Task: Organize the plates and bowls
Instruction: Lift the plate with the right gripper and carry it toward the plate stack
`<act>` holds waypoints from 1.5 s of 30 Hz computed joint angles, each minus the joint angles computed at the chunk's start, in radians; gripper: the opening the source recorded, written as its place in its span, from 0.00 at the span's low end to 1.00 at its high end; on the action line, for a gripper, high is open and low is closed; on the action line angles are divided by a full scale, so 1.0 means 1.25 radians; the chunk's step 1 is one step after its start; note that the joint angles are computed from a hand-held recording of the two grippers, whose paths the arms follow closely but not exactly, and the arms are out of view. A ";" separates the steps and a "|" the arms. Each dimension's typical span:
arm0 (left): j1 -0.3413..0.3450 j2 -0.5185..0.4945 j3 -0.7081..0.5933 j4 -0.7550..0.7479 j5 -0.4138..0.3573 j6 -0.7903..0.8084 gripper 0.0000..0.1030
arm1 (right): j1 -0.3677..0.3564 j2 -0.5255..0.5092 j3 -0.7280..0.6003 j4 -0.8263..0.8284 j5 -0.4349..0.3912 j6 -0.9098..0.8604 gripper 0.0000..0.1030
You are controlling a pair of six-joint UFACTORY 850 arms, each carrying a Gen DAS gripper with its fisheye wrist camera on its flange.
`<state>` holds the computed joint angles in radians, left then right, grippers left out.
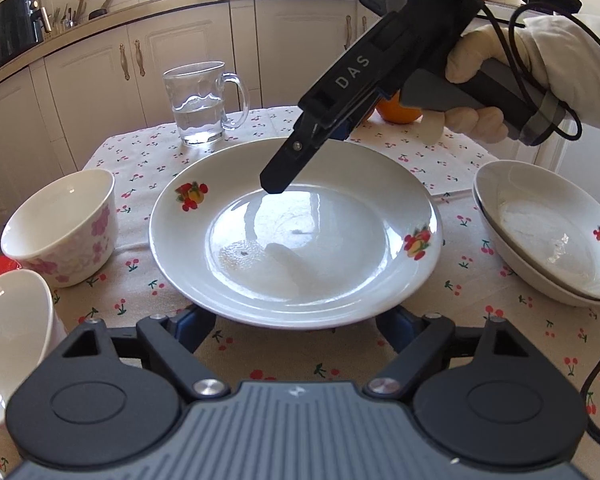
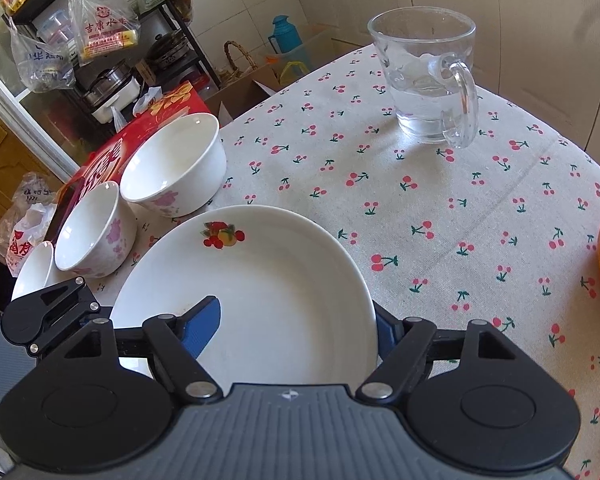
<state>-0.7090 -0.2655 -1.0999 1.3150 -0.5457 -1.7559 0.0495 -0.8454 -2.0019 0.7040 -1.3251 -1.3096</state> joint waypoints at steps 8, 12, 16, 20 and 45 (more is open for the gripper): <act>-0.026 0.038 0.007 -0.057 0.003 0.068 0.84 | -0.031 0.088 0.110 0.027 0.018 -0.031 0.79; -0.042 0.055 0.009 -0.068 0.000 0.091 0.84 | -0.048 0.138 0.169 0.036 0.030 -0.046 0.79; -0.058 0.069 0.010 -0.080 0.004 0.113 0.84 | -0.068 0.184 0.221 0.048 0.039 -0.060 0.79; -0.071 0.078 0.009 -0.092 0.016 0.139 0.84 | -0.091 0.230 0.272 0.056 0.051 -0.075 0.80; -0.092 0.005 -0.081 -0.308 0.147 0.494 0.84 | -0.254 0.346 0.454 0.091 0.120 -0.090 0.80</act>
<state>-0.8240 -0.2595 -1.2013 0.9298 -0.3619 -1.1382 -0.2683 -0.4128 -1.4338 0.8177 -1.1752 -1.4223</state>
